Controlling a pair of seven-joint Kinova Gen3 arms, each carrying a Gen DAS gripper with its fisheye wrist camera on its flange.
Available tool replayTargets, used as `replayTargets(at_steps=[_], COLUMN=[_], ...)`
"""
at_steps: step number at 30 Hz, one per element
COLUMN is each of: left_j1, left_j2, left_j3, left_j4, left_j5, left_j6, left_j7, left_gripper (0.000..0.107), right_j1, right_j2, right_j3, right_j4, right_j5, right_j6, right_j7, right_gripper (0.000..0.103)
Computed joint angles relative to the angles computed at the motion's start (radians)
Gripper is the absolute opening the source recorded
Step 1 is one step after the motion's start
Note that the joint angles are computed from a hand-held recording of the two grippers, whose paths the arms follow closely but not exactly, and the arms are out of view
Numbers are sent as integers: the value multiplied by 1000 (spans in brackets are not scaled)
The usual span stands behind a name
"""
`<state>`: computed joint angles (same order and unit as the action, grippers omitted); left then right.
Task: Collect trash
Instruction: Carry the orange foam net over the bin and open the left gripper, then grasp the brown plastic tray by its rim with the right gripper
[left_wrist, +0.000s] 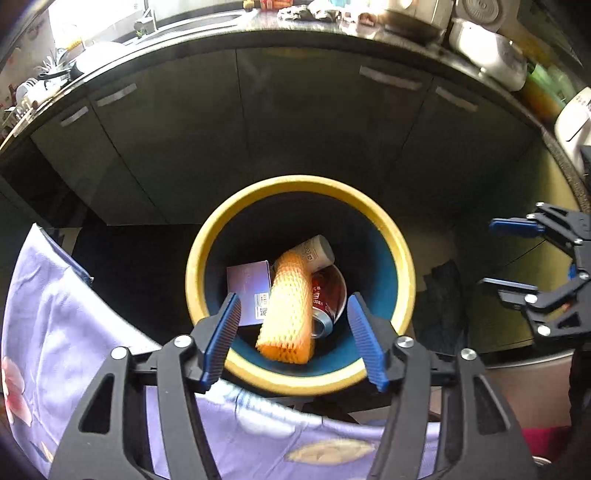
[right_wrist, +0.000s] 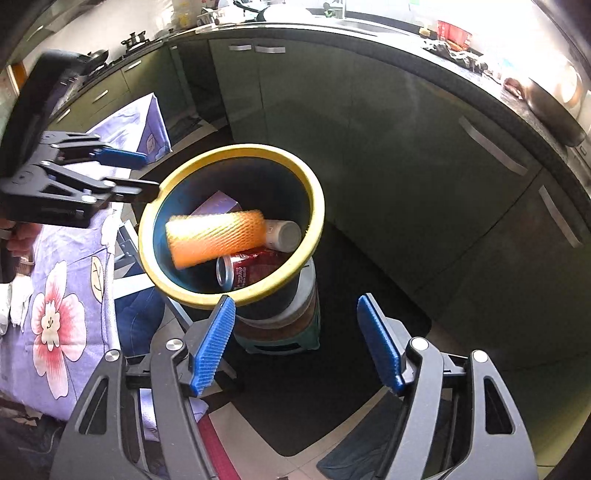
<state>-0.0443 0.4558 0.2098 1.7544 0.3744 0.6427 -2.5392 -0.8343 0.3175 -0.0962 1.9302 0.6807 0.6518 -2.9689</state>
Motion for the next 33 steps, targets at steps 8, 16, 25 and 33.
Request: replayTargets(at_steps=[8,16,25,33], left_j1=[-354,-590,-770,-946], left_j2=[-256,-486,-470,-437], left_j3=[63,-281,-653,-717], left_j4=[141,329,404,445], left_j5=[316,576,641,670], left_j6=[155,382,538,597], left_j7=[-319,-644,-837,-964], left_gripper=[69,76,86,89], right_j1=[101,-43,-115,-302], right_j2=[45,135,329,535], right_j3=[-175,-98,-168,-21], right_j4=[-71,-272,-670,-1041], right_j5=[55,-29,-121,-246], right_j6=[67,129,193,195], right_j7=[-10,190,556,882], right_gripper=[69,69,69,65])
